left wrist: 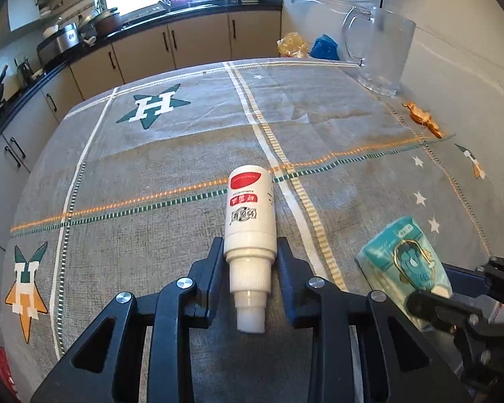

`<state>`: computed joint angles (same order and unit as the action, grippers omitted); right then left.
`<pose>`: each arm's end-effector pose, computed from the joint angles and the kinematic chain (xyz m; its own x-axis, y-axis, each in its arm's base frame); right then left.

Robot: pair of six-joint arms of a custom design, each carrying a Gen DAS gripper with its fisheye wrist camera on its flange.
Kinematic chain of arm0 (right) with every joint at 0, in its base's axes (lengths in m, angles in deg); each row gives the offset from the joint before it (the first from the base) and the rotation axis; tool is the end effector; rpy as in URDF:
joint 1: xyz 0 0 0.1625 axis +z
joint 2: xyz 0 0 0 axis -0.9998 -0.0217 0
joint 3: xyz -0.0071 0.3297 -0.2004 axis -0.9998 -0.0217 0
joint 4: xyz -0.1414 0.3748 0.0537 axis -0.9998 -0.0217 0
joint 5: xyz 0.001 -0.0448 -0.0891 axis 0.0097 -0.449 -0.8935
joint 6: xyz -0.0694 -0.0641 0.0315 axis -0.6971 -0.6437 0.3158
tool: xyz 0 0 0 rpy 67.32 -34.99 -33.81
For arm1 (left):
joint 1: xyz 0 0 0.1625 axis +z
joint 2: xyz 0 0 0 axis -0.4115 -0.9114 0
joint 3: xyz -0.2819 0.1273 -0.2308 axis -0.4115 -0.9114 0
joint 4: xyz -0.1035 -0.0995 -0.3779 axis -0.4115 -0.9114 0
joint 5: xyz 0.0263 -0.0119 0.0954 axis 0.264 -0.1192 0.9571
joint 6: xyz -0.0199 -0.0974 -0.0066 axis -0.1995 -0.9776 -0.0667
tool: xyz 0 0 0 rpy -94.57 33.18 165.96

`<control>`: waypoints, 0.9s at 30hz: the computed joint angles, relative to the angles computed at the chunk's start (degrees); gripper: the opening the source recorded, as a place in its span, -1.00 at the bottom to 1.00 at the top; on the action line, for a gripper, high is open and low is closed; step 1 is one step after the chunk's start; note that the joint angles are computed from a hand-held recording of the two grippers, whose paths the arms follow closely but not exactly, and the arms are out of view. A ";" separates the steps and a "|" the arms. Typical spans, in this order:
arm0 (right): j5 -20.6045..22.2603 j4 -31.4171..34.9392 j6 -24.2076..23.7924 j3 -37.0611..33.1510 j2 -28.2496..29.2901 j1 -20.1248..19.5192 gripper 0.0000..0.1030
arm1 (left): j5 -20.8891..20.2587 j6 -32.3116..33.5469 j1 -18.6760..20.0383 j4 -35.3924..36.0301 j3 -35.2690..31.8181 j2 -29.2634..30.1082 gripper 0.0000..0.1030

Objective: Collect trash
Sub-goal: 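Lift the white bottle with the left tool while the right regrips the snack packet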

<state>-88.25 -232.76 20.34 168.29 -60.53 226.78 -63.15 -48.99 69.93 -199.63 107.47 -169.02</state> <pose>0.3275 -0.2068 -0.0829 -0.8959 0.0285 0.4434 -0.2353 0.8161 -0.5279 -0.0038 -0.2864 0.2534 -0.6009 0.4785 -0.6403 0.6997 0.7022 -0.1319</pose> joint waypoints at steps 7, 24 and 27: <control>-3.56 6.70 0.43 -2.38 0.47 1.44 -0.16 | -0.15 0.99 1.10 -4.07 1.15 -0.87 -0.44; -6.53 3.41 0.18 -3.06 2.22 3.00 -0.49 | 2.77 0.95 1.65 -7.78 1.94 -4.08 -0.44; -6.58 2.64 0.14 -3.07 2.35 3.17 -0.53 | 3.27 1.00 1.11 -7.52 2.12 -4.87 -0.45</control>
